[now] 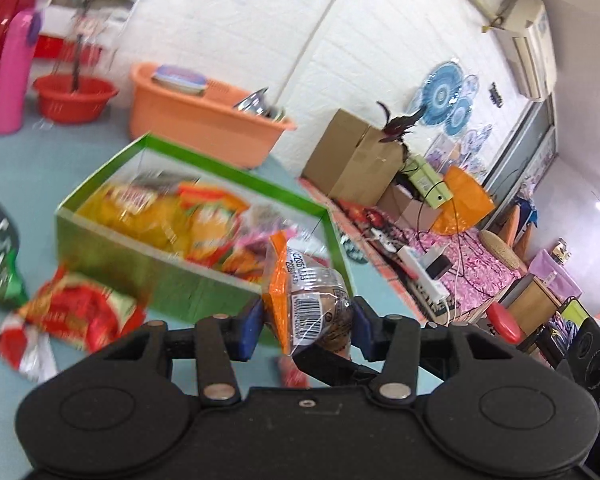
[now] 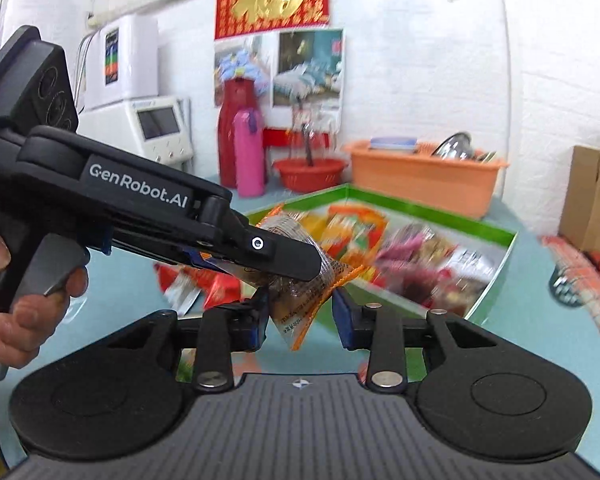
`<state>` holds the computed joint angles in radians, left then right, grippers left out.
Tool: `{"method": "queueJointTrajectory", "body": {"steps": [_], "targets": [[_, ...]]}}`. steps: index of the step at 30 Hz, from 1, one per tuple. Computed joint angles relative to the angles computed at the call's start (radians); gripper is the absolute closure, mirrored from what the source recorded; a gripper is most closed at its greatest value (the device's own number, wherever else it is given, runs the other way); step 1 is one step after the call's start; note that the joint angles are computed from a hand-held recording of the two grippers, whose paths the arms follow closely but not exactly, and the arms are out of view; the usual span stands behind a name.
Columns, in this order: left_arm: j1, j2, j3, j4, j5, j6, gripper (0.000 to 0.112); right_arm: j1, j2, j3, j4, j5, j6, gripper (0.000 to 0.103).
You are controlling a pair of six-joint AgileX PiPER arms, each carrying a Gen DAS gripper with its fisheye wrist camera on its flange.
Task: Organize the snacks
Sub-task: 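Carry the clear orange-strip bag into the green box and release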
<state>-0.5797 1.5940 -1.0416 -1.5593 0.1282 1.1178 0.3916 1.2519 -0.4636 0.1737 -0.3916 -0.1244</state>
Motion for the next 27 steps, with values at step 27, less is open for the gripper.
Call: {"method": "queueJointTrajectory", "body": {"steps": [27], "targets": [[0.179,0.489,-0.693,0.518,0.268,-0.521,0.009,-0.317,0.366,-0.419,-0.562,-0.024,0.468,0.045]]}}
